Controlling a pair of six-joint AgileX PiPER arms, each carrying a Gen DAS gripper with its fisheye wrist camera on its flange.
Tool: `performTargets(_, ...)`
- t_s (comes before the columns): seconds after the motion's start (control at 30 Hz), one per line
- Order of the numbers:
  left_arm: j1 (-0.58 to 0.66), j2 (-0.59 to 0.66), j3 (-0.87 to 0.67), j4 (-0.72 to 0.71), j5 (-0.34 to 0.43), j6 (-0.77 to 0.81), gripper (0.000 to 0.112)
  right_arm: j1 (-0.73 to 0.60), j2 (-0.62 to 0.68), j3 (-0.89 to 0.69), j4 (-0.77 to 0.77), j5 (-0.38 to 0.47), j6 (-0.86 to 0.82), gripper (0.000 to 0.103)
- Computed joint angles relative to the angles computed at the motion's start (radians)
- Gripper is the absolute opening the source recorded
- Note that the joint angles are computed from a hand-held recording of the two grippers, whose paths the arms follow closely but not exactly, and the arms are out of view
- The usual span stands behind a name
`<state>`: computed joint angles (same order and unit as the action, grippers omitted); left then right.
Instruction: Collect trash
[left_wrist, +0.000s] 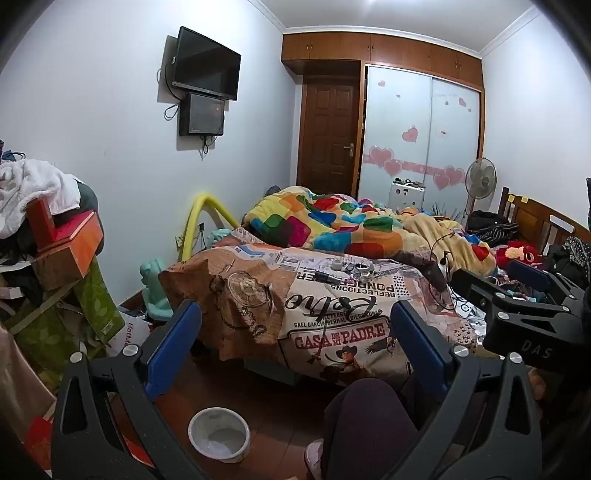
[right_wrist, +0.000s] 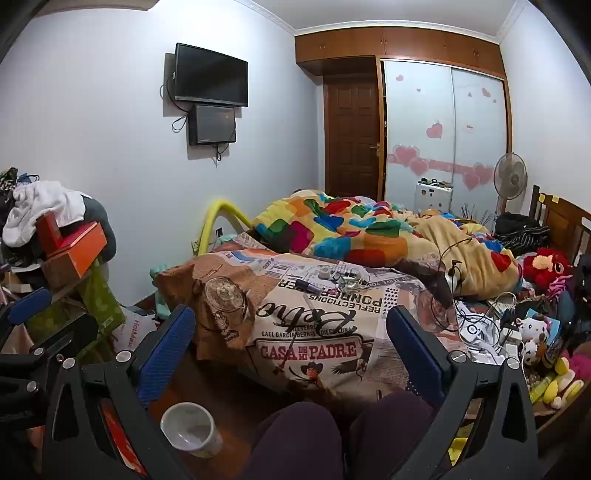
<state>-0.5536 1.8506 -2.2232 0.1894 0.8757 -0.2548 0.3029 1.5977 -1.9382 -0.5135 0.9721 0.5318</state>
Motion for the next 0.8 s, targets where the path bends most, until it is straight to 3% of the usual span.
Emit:
performTargets(0.27,0.0,-0.005,0.011,-0.002,-0.013,0.001,0.103,0.003,0.002,-0.005,0.001,0.007,0.001,0.103)
performTargets(0.53,0.01,0.02,-0.07,-0.025,0.037,0.024,0.103,0.006,-0.003,-0.002,-0.003,0.008,0.006,0.103)
performTargets(0.8,0.003,-0.004,-0.017,-0.006,0.005,0.009,0.103,0.007,-0.011,0.001,-0.005,0.012,0.006,0.103)
